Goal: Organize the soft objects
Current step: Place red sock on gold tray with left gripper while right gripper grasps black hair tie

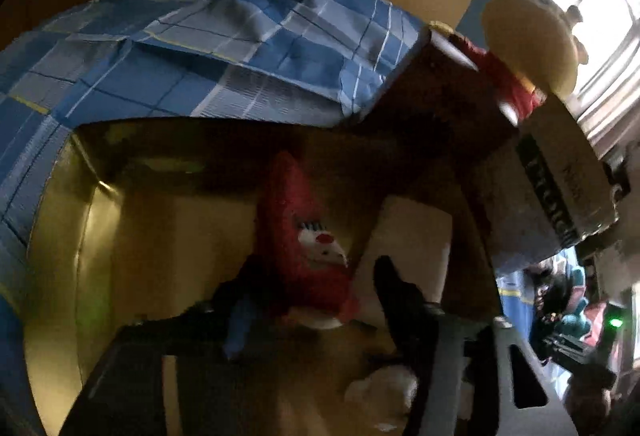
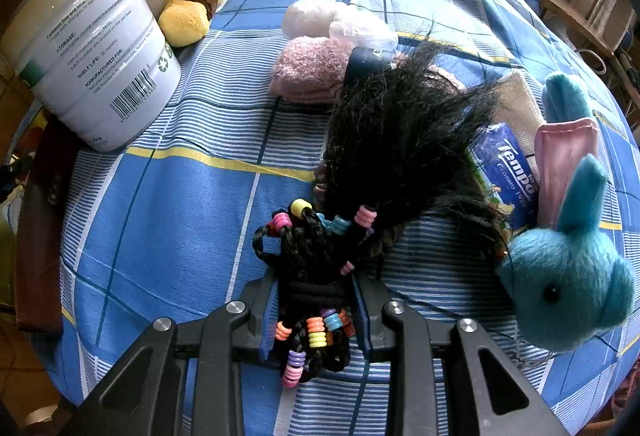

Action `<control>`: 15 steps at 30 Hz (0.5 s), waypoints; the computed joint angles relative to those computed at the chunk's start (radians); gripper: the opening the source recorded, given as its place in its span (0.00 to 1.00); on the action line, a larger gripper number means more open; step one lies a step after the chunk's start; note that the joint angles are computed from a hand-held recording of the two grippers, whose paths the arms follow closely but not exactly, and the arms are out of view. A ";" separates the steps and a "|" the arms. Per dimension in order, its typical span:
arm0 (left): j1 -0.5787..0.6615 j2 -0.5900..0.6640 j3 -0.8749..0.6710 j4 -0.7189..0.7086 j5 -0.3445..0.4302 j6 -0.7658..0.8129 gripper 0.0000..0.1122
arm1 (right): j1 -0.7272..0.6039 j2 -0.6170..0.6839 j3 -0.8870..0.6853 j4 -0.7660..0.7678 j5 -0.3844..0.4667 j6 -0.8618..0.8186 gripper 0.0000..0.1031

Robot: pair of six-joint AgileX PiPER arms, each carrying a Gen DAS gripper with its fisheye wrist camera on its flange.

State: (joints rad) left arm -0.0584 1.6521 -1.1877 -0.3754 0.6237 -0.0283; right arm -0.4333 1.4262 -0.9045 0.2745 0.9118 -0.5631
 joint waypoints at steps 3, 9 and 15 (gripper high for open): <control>-0.007 -0.046 0.036 0.061 -0.019 -0.069 0.60 | -0.004 0.003 -0.003 0.002 0.000 -0.003 0.29; -0.039 -0.184 0.146 0.154 -0.037 -0.164 0.60 | 0.023 -0.024 0.011 -0.037 -0.017 0.048 0.27; -0.082 -0.300 0.248 0.171 -0.050 -0.136 0.60 | 0.024 -0.143 0.009 -0.032 0.064 0.026 0.27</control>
